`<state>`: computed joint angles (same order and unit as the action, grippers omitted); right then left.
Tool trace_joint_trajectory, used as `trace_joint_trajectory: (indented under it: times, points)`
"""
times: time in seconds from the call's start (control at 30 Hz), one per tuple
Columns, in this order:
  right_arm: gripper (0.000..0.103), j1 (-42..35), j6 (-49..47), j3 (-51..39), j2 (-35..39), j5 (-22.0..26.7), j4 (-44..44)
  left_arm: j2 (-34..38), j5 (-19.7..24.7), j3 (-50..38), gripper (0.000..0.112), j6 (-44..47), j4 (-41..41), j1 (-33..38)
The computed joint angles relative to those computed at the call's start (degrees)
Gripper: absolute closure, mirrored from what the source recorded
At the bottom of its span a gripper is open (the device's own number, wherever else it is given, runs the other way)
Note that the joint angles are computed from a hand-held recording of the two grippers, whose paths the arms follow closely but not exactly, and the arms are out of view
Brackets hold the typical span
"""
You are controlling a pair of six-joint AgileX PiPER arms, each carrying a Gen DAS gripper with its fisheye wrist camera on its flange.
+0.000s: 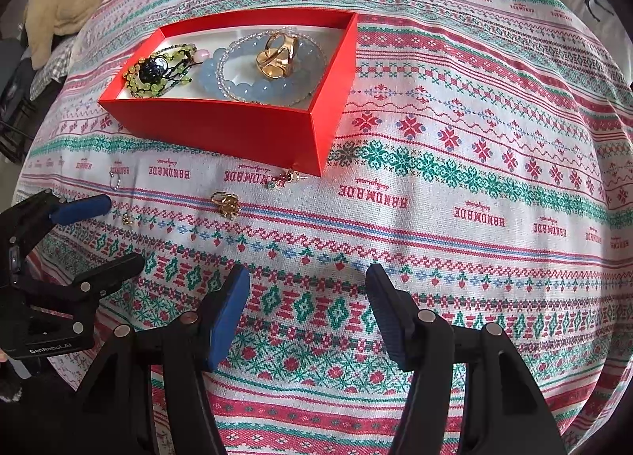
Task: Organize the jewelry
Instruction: 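Move both tools out of the box toward the small earrings on the cover, then grasp a small gold earring with the left tool while the right tool grasps another gold earring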
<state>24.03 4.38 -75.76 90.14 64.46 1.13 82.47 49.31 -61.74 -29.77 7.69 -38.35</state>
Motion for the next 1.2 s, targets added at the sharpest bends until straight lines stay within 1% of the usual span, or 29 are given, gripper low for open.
trace_joint_trajectory:
  times: [0.03,0.1,0.27,0.3,0.33,0.37,0.43,0.47,0.5,0.73,0.97,1.03,1.2]
  points:
    - [0.039,-0.12,0.04,-0.05,0.1,0.07,0.01,0.52,0.03,-0.46,0.061,-0.31,0.23,0.0]
    - [0.039,-0.93,-0.56,0.06,-0.04,0.25,0.23,2.2,-0.56,-1.73,0.065,-0.86,0.03,-0.55]
    - [0.039,-1.48,-0.79,0.06,-0.3,0.48,0.27,4.06,-1.02,-2.8,0.071,-4.19,2.2,-2.67]
    - [0.039,-1.5,-0.81,0.1,-0.34,0.47,0.28,4.44,-0.99,-3.03,0.076,-4.89,2.75,-3.03]
    - [0.039,-1.52,-0.87,0.1,-0.33,0.48,0.29,4.19,-0.96,-2.72,0.084,-4.85,2.91,-2.93]
    - [0.039,-1.55,-0.96,0.11,-0.33,0.48,0.31,4.63,-0.6,-3.2,0.087,-5.19,3.27,-3.17]
    - [0.039,-1.52,-1.01,0.17,-0.42,0.45,0.3,4.46,0.07,-3.11,0.099,-5.52,3.74,-3.33]
    - [0.039,-1.42,-0.97,0.26,-0.49,0.37,0.22,3.89,0.29,-2.58,0.104,-5.5,3.81,-3.29]
    - [0.039,-1.21,-0.86,0.39,-0.58,0.22,0.15,4.02,0.84,-2.89,0.105,-5.68,3.94,-3.29]
    - [0.04,-1.22,-1.22,-0.25,0.0,-1.68,1.7,3.28,1.69,-3.42,0.105,-7.27,3.66,-2.75]
    - [0.041,-2.92,1.58,-2.56,1.76,-4.01,0.92,1.72,2.18,-3.02,0.105,-8.09,4.1,-1.58]
    - [0.05,-3.76,1.6,-3.56,2.65,-4.21,2.42,1.39,2.26,-2.89,0.105,-8.07,4.14,-1.23]
    - [0.06,-4.13,3.03,-6.44,5.64,-4.41,5.65,0.18,1.96,-1.71,0.105,-9.58,5.25,-1.08]
